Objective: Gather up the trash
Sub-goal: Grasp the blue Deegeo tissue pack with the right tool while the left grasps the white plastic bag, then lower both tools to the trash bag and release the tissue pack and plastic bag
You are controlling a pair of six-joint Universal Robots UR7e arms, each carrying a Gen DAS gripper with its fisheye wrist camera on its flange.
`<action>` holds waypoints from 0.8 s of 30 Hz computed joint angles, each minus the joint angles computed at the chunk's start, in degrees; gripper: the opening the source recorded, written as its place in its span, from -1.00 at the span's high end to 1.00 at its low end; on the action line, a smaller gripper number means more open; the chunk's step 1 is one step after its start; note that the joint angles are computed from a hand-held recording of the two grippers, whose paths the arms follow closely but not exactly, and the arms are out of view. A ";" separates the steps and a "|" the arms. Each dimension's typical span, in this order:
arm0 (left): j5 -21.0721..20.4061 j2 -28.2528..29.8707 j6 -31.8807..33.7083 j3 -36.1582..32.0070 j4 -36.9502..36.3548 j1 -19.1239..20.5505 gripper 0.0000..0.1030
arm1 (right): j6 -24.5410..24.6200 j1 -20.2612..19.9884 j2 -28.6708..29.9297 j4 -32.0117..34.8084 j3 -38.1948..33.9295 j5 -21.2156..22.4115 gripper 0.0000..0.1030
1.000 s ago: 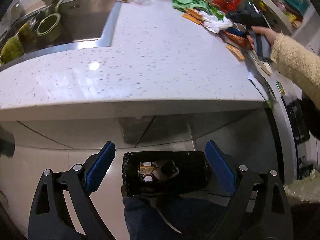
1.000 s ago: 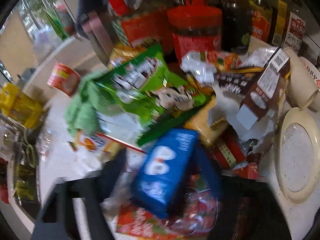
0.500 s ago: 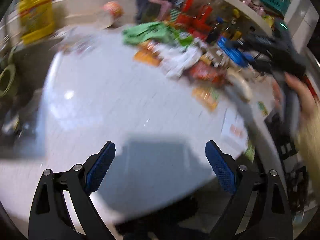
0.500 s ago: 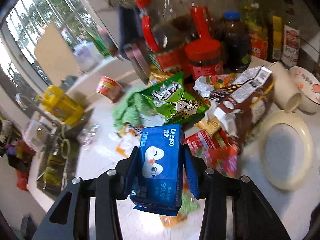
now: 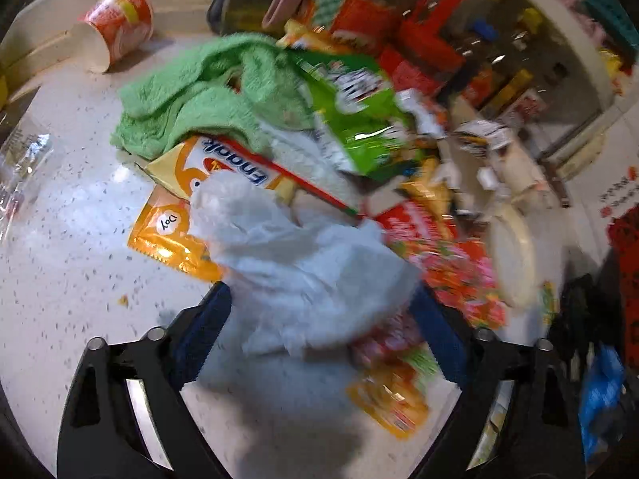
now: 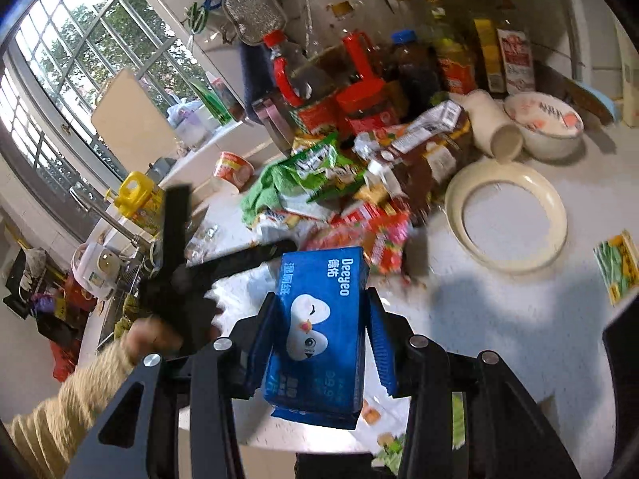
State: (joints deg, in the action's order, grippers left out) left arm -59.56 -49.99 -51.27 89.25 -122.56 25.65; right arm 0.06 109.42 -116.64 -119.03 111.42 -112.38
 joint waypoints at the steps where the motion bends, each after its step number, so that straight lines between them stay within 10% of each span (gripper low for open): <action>1: -0.02 0.20 0.21 -0.01 0.26 0.33 0.41 | -0.02 -0.03 -0.34 0.29 0.19 0.13 0.16; 5: -1.03 -1.80 0.79 3.02 -4.33 0.59 0.75 | -0.73 1.13 -0.60 0.63 0.48 -0.49 0.16; 16: 6.87 -11.78 4.00 9.90 -4.51 -9.90 0.76 | -2.91 4.72 2.45 -1.84 0.19 2.40 0.17; 24: 8.61 -21.93 -5.12 16.10 7.13 -20.29 0.76 | -0.87 11.05 0.96 4.02 -0.96 4.36 0.17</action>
